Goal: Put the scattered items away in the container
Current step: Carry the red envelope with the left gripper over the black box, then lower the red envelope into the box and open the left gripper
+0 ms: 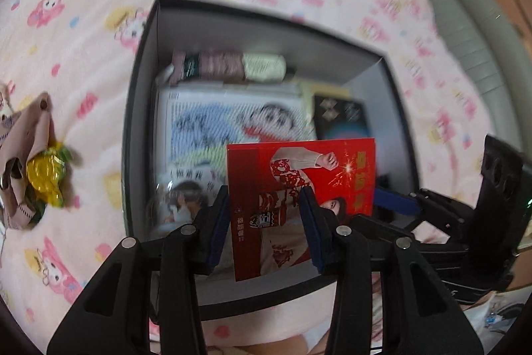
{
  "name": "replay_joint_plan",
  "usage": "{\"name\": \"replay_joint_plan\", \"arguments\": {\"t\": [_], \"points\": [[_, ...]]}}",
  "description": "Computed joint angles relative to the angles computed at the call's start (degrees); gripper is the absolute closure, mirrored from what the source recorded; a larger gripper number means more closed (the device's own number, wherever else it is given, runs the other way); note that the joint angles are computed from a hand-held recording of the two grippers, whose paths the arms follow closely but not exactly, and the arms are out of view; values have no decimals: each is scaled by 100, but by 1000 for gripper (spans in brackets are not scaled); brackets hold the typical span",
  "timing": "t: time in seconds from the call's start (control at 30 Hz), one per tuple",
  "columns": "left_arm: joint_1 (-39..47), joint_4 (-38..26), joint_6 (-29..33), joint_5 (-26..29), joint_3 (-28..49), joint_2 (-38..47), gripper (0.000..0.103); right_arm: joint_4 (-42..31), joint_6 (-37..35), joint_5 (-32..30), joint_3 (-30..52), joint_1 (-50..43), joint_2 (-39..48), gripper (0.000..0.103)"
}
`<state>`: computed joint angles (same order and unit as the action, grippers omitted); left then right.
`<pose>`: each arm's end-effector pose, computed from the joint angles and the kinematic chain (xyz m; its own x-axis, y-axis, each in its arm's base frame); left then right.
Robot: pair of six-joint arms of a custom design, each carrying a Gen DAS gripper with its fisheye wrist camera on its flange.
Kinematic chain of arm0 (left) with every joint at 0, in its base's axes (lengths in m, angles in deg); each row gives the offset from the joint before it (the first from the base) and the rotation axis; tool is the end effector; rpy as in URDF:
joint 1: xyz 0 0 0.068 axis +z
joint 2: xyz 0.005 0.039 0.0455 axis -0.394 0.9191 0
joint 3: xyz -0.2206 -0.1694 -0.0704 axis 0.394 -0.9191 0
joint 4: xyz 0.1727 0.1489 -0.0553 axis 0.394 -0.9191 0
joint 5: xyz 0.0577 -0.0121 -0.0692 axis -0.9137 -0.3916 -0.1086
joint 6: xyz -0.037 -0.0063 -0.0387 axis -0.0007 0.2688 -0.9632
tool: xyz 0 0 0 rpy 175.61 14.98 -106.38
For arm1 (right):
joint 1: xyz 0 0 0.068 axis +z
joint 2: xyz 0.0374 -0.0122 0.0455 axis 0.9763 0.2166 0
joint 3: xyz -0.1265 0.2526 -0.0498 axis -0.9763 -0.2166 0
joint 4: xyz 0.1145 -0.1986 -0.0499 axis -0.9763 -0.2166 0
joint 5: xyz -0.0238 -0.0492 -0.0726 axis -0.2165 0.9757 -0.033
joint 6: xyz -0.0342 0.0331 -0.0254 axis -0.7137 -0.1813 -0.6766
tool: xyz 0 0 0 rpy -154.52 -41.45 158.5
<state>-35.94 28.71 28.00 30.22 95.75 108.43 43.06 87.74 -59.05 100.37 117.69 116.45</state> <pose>0.2703 -0.0711 0.1896 -0.9541 -0.1571 -0.2550 -0.0512 0.9244 -0.3779 0.2599 0.2289 0.1771 -0.8787 -0.2801 -0.3866 -0.4179 0.8428 0.3392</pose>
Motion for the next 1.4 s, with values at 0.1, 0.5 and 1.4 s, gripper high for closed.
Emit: {"name": "replay_joint_plan", "arguments": {"t": [0.1, 0.5, 1.4], "points": [[-91, -142, 55, -138, 6, 159, 58, -90, -133, -510, 106, -176, 362, 59], [3, -950, 390, -634, 362, -253, 48, 145, -303, -1059, -170, -249, 142, 59], [90, -30, 231, 31, 524, 701, 74, 265, -80, -867, 201, 55, 684, 55]]}}
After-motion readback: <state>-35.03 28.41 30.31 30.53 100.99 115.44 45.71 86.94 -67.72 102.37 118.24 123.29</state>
